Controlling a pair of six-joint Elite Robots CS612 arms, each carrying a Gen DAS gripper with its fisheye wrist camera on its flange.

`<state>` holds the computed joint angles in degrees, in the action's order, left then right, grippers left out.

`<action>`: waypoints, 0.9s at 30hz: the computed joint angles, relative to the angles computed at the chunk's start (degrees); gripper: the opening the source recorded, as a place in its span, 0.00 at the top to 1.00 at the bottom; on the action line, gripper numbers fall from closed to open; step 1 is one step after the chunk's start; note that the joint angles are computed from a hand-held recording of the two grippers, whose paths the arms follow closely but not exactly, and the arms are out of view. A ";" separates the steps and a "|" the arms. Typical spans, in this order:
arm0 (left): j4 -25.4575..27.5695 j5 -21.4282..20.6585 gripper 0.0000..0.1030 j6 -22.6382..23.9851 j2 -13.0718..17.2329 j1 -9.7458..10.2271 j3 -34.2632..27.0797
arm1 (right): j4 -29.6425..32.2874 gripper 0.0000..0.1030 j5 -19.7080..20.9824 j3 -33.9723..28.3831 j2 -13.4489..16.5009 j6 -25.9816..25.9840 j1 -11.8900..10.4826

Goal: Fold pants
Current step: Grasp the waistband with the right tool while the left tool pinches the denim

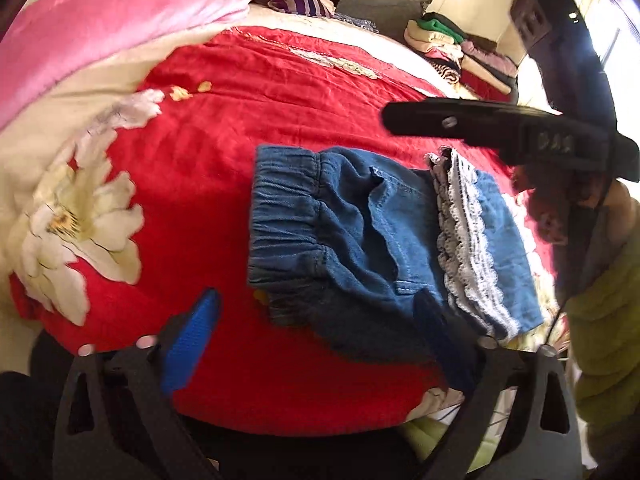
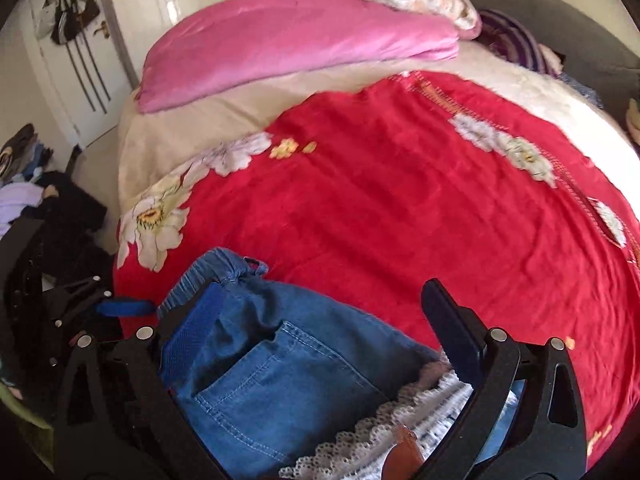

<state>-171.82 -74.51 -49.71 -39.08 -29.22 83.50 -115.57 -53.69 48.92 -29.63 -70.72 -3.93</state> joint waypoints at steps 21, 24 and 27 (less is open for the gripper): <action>-1.87 -5.57 0.49 -2.45 2.21 1.47 -1.12 | 21.87 0.60 -7.98 -7.74 4.59 -15.03 3.53; -1.71 -5.45 0.46 -2.31 2.13 1.42 -1.13 | 20.24 0.72 -6.60 -5.64 3.12 -16.59 2.87; -1.26 -3.77 0.37 -1.30 1.62 0.97 -0.95 | 24.61 0.78 -3.21 -7.67 3.36 -17.96 1.54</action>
